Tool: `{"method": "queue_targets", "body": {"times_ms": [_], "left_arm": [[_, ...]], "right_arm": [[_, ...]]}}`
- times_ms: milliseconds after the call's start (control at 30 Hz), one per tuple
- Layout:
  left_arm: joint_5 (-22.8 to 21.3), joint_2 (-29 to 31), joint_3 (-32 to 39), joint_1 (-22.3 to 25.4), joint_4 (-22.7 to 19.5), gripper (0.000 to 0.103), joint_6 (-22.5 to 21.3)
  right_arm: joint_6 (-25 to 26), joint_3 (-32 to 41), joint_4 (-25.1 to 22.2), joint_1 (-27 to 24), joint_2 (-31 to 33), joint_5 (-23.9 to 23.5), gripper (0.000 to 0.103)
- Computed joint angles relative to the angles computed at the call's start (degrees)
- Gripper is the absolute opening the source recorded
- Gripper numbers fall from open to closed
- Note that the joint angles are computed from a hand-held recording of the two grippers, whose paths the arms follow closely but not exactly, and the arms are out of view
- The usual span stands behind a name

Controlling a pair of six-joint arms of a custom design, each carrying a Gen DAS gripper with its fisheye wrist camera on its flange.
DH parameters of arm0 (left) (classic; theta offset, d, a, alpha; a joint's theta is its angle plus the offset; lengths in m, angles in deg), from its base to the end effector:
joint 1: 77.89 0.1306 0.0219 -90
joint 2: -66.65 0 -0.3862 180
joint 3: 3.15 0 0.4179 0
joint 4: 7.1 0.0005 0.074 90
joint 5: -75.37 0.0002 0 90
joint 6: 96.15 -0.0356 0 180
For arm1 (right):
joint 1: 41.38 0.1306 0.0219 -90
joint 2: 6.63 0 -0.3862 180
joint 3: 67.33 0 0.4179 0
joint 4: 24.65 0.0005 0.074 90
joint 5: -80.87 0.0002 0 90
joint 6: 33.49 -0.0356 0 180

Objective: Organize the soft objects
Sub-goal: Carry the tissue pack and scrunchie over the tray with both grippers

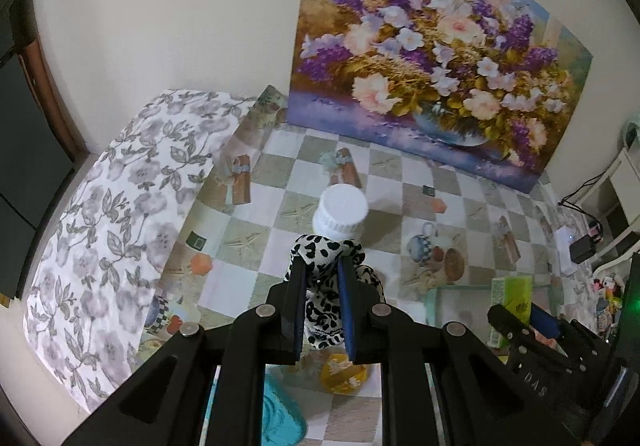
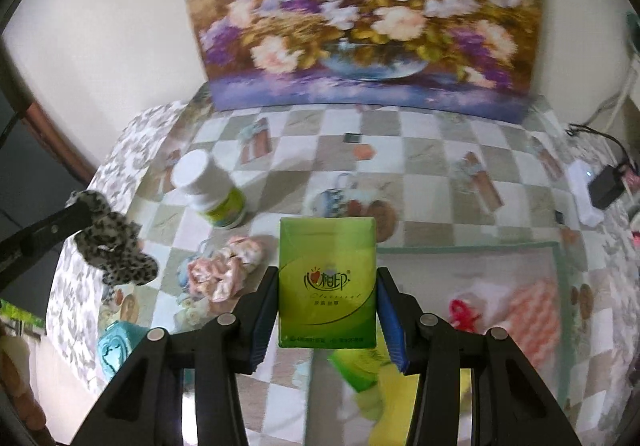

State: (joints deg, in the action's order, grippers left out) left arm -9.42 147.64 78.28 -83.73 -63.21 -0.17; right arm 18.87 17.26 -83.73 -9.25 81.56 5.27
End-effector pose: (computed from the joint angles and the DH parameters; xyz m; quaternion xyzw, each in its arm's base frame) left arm 0.4382 -0.0486 0.4247 0.0122 0.9545 -0.0736 0.2888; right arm 0.4084 0.2454 0.3939 0.0759 0.9615 0.0341 0.2618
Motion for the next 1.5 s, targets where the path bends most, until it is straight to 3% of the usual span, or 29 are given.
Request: {"method": "queue_targets", "body": {"times_ms": [467,700,1167,1500], "left_arm": [[0.2,0.4,-0.2,-8.1,-0.9,0.016,0.5],[-0.4,1.6,-0.3,-12.4,-1.2,0.016,0.7],[0.6,5.5,0.4,-19.0,-0.8,0.016,1.1],[2.0,8.7,0.2,-20.6,1.6,0.016,0.8]], "right_arm": [[-5.5,-7.8,-2.3,-8.0,-8.4,-0.2,0.049],[-5.9,-10.7,-1.8,-11.3,-11.1,-2.1,0.049],[-5.5,-12.8,-0.3,-14.1,-12.7,-3.6,0.050],[-3.7,-12.7,1.5,-14.5,-10.9,-4.3,0.050]]}}
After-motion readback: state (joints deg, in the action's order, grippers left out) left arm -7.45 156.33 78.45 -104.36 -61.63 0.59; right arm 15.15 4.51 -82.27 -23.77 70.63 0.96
